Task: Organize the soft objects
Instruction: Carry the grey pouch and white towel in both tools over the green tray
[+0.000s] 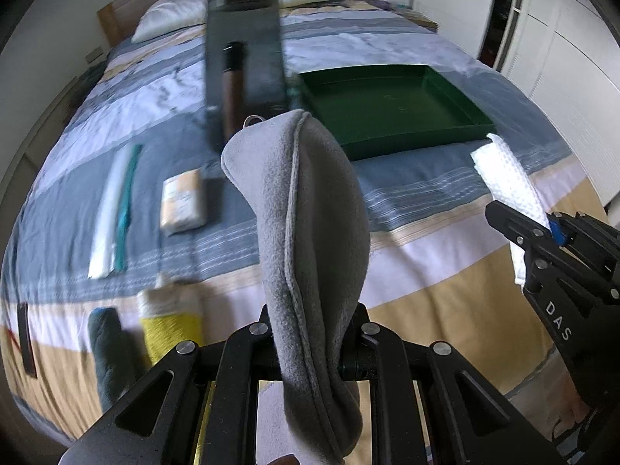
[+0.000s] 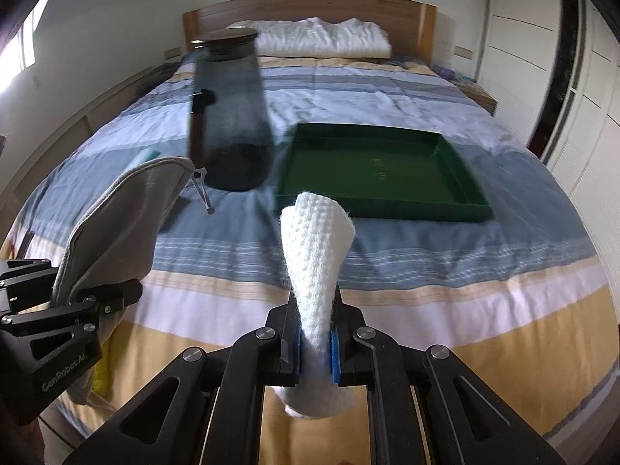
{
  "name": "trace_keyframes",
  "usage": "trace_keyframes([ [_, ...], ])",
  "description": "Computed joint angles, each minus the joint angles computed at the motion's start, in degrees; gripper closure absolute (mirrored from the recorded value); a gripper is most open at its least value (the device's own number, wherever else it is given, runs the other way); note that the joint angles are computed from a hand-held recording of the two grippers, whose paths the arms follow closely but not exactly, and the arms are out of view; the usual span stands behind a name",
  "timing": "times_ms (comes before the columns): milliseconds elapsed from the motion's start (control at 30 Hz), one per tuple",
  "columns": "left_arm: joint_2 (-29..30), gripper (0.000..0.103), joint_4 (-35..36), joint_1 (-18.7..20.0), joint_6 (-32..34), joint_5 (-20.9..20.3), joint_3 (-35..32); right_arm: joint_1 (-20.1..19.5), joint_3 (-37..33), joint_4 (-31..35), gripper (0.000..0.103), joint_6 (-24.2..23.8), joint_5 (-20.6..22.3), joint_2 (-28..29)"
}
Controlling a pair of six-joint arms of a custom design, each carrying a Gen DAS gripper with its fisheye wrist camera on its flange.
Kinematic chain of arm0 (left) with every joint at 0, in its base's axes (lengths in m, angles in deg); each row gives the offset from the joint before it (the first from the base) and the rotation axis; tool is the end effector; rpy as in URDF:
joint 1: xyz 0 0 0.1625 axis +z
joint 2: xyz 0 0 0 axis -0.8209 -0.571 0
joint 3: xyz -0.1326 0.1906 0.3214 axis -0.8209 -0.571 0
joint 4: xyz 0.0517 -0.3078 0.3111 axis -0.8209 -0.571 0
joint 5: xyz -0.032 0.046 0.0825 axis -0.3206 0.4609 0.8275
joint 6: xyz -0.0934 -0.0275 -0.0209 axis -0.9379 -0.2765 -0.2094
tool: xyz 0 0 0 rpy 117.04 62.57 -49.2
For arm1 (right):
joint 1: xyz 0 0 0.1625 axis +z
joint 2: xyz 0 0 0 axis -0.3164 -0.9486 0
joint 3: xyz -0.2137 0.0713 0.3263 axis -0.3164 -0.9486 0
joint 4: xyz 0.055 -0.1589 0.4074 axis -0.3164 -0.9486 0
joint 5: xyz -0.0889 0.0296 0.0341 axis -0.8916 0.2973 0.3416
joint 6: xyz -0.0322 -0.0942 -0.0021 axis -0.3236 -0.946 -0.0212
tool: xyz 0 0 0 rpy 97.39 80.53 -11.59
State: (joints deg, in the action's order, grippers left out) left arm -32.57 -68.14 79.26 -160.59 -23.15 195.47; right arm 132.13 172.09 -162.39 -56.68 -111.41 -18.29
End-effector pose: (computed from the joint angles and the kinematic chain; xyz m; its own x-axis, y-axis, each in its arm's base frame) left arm -0.2977 -0.3561 0.2264 -0.6705 -0.1381 -0.7289 0.2619 0.8752 -0.4067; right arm 0.2937 -0.4333 0.1897 -0.6546 -0.5482 0.5206 -0.7351 0.6221 -0.2693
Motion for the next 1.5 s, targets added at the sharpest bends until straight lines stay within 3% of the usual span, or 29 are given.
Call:
trace_keyframes([
  [433, 8.82, 0.091, -11.93, 2.44, 11.53, 1.98, -3.72, -3.51, -2.37, -1.19, 0.094, -0.13, -1.58, -0.09],
  [800, 12.43, 0.091, -18.61, 5.56, 17.29, 2.56, -5.63, -4.62, -5.32, -1.91, 0.094, -0.19, -3.15, 2.26],
  [1100, 14.36, 0.091, -23.13, 8.22, 21.37, 5.54, -7.56, -5.39, -10.76, -3.84, 0.094, -1.57, -3.13, 6.86],
  [1500, 18.60, 0.091, -32.18, 14.04, 28.76, 9.61, -12.89, -5.31, -23.01, -6.84, 0.093, -5.58, -2.48, 17.33],
])
